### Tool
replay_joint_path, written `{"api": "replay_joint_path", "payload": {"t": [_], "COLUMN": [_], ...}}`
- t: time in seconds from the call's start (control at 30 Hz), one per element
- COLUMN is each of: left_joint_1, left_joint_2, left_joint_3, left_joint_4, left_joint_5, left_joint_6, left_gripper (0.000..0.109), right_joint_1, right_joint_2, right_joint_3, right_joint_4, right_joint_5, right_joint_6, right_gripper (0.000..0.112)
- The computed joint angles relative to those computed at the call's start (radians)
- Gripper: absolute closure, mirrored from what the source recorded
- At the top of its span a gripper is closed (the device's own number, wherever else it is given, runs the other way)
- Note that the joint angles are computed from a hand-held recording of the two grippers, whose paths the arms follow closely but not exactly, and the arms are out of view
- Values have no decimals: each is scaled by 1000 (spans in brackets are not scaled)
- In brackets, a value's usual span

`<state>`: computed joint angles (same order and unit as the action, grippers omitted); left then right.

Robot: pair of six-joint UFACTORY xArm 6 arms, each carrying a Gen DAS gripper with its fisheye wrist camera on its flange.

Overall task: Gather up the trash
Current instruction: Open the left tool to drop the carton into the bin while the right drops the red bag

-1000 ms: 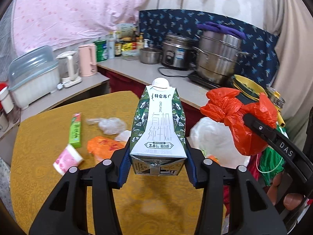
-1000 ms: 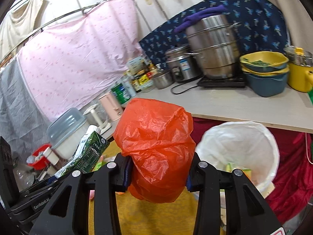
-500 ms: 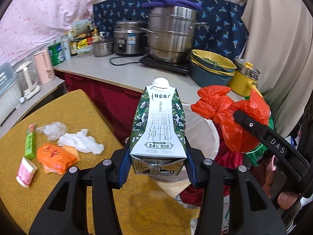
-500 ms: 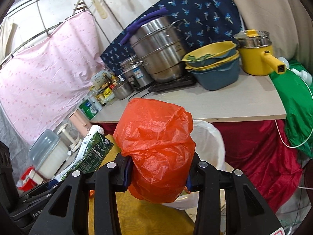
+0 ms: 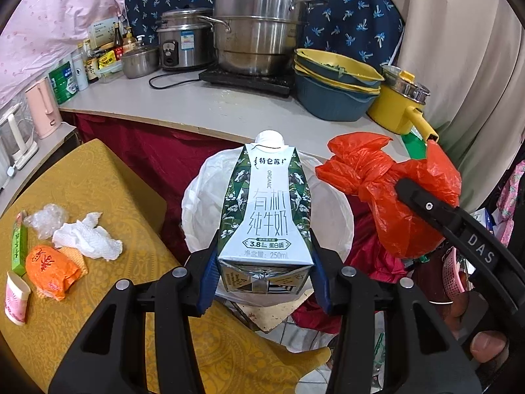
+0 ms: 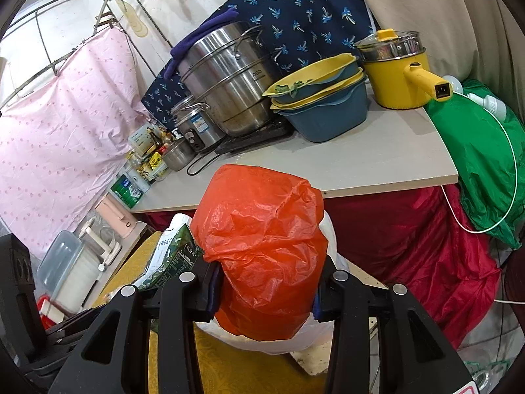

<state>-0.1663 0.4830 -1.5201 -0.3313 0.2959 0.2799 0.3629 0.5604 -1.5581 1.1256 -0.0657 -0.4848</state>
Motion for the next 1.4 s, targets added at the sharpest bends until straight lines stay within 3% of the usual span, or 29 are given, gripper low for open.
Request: {"api": "replay_joint_path", "payload": {"t": [0.2, 0.37, 0.87, 0.93, 1.03, 1.27, 1.4], "left_joint_1": [2, 12, 81, 89, 98, 123, 134], "left_joint_2": [74, 100, 60, 52, 40, 22, 1], "left_joint_3": [-87, -116, -49, -39, -20, 4, 35], "left_joint_4": [35, 73, 79, 66, 69, 81, 68], "left_joint_5": [43, 54, 6, 0, -17, -31, -43], "left_joint_6": [-48, -89, -130, -122, -129, -162, -159], "left_gripper": [62, 53, 47, 47, 39, 35, 35], "right_joint_1": [-17, -23, -17, -16, -24, -20, -12], "right_joint_2": [25, 53, 184, 207, 233, 233, 213], "right_joint_3": [-11, -29, -209, -243, -273, -275, -259], "right_joint_4": [-58, -165, -497, -547, -729, -870, -871], "right_joint_5": [11, 25, 103, 122, 136, 124, 113], "right_joint_6": [63, 165, 443, 484, 663, 800, 796], "right_gripper": [74, 74, 73, 70, 63, 53, 52]}}
